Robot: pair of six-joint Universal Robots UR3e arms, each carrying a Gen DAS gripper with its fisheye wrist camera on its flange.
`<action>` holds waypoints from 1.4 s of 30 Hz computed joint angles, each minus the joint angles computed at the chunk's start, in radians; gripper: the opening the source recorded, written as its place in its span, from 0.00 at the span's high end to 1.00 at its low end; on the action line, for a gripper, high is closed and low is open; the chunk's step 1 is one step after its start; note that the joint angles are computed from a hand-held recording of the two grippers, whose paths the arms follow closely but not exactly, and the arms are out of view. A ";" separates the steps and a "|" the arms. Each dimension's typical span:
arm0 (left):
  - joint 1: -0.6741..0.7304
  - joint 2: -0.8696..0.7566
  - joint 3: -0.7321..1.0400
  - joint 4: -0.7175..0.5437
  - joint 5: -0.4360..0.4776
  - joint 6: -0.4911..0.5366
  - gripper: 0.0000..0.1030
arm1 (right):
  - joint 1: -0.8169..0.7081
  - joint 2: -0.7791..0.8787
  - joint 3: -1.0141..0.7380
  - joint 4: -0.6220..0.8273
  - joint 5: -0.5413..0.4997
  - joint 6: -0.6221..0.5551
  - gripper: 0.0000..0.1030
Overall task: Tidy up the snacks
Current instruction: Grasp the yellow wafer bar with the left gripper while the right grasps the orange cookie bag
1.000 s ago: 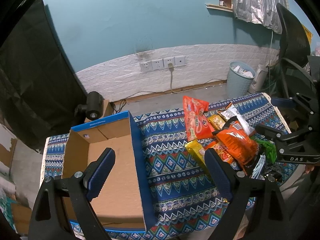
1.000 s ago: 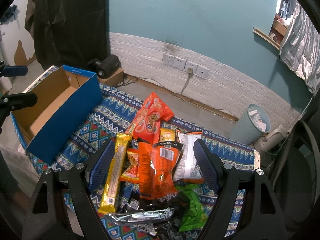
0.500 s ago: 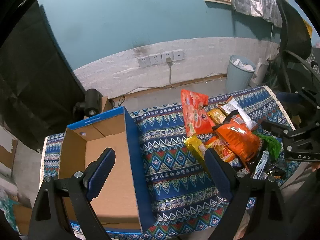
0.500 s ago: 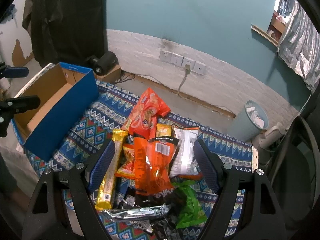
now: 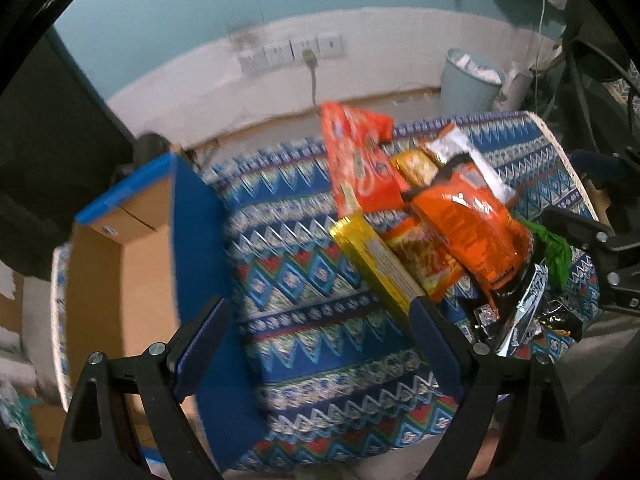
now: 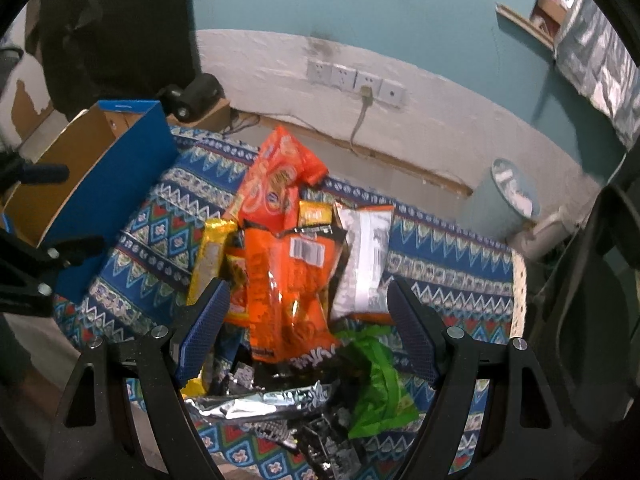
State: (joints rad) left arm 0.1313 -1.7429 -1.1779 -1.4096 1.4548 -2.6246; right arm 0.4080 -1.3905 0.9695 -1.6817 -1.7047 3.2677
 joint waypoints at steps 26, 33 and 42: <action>-0.155 -0.241 -0.010 -0.005 0.071 -0.202 0.11 | -0.112 -0.093 0.286 -0.050 0.067 -0.012 0.23; -0.148 -0.250 -0.006 -0.005 0.041 -0.197 0.11 | -0.106 -0.076 0.277 -0.050 0.070 -0.014 0.23; -0.086 -0.166 -0.177 0.021 0.028 -0.136 0.11 | -0.084 -0.039 0.230 -0.033 0.057 -0.015 0.23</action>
